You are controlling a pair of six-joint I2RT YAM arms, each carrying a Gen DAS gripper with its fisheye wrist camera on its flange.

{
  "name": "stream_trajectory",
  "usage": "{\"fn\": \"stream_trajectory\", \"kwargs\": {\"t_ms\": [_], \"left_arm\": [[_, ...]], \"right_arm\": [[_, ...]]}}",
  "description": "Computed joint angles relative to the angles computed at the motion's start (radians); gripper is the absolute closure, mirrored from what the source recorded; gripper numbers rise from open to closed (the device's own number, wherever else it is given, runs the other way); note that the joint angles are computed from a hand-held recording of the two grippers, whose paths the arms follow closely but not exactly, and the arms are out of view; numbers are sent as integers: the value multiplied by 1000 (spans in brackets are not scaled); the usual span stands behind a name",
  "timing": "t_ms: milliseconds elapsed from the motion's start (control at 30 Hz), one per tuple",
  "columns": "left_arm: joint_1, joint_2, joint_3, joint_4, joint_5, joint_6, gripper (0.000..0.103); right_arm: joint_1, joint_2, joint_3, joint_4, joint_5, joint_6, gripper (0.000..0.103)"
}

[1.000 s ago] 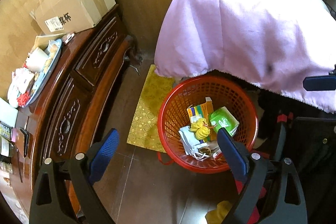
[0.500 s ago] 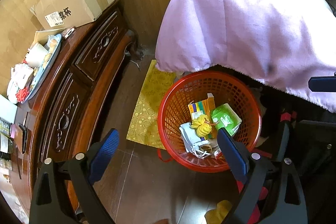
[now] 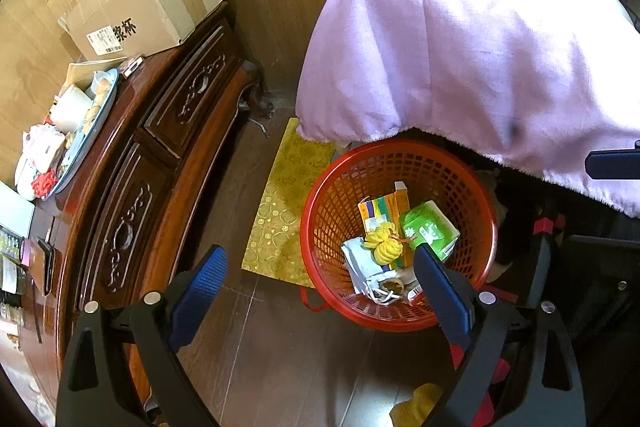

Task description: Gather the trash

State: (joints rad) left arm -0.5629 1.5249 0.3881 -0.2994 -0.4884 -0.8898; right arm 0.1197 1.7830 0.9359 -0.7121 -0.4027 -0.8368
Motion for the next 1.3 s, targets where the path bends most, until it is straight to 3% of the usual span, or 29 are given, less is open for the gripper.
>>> {"fn": "stream_trajectory", "kwargs": {"t_ms": [1300], "left_arm": [[-7, -9, -3, 9, 4, 14, 11]], "right_arm": [[1, 0, 5, -7, 1, -1, 32]]}}
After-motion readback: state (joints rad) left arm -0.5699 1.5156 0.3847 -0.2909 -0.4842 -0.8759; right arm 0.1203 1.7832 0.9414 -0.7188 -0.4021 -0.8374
